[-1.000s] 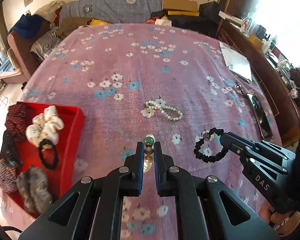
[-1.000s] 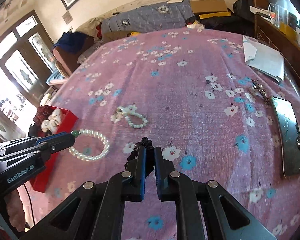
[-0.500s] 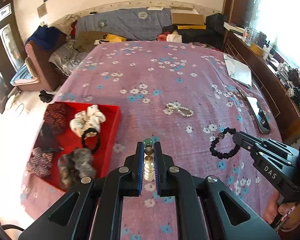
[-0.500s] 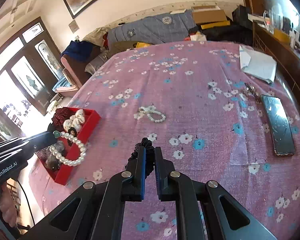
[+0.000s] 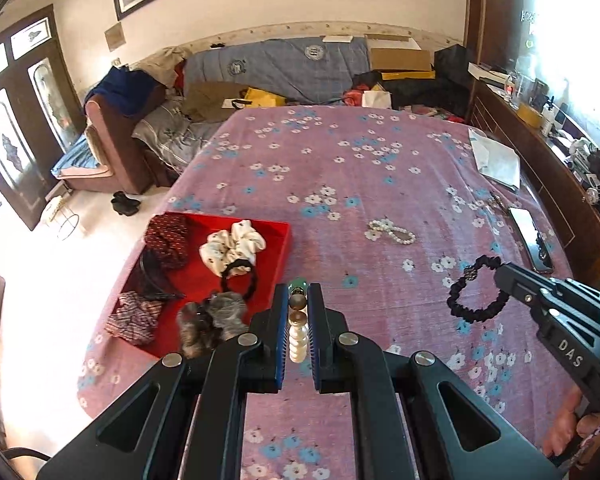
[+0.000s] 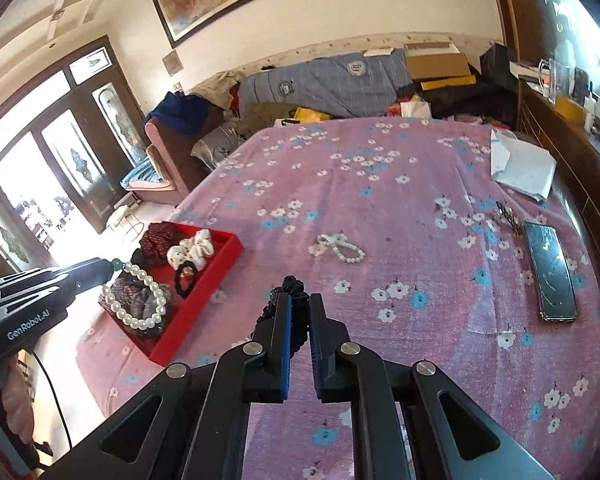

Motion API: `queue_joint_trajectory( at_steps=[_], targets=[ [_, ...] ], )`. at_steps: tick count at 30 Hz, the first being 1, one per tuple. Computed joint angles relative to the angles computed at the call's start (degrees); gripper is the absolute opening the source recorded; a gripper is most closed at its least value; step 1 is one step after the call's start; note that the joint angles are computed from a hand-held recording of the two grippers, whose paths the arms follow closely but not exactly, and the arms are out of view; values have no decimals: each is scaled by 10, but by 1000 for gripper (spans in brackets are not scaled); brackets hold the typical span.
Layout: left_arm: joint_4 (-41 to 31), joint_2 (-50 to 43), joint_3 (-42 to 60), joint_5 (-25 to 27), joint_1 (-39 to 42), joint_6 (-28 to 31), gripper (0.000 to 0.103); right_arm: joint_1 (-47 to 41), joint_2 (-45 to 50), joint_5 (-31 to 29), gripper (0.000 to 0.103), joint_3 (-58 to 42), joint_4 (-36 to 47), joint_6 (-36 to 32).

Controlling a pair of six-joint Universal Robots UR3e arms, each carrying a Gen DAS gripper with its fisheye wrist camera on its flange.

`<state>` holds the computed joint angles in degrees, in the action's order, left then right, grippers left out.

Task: Organize jewelry
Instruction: 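Carry both bracelets up and over the red tray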

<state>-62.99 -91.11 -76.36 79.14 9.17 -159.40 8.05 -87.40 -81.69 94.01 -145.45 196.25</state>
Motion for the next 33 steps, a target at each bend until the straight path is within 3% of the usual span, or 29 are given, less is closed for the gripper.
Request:
queue_joint_trajectory(
  at_steps=[19, 33],
  targets=[
    [-1, 29, -21, -3, 87, 43, 9, 76, 67, -33, 9, -112, 27, 26],
    [-22, -46, 39, -19, 157, 73, 9, 134, 218, -51, 10, -328, 110, 33]
  ],
)
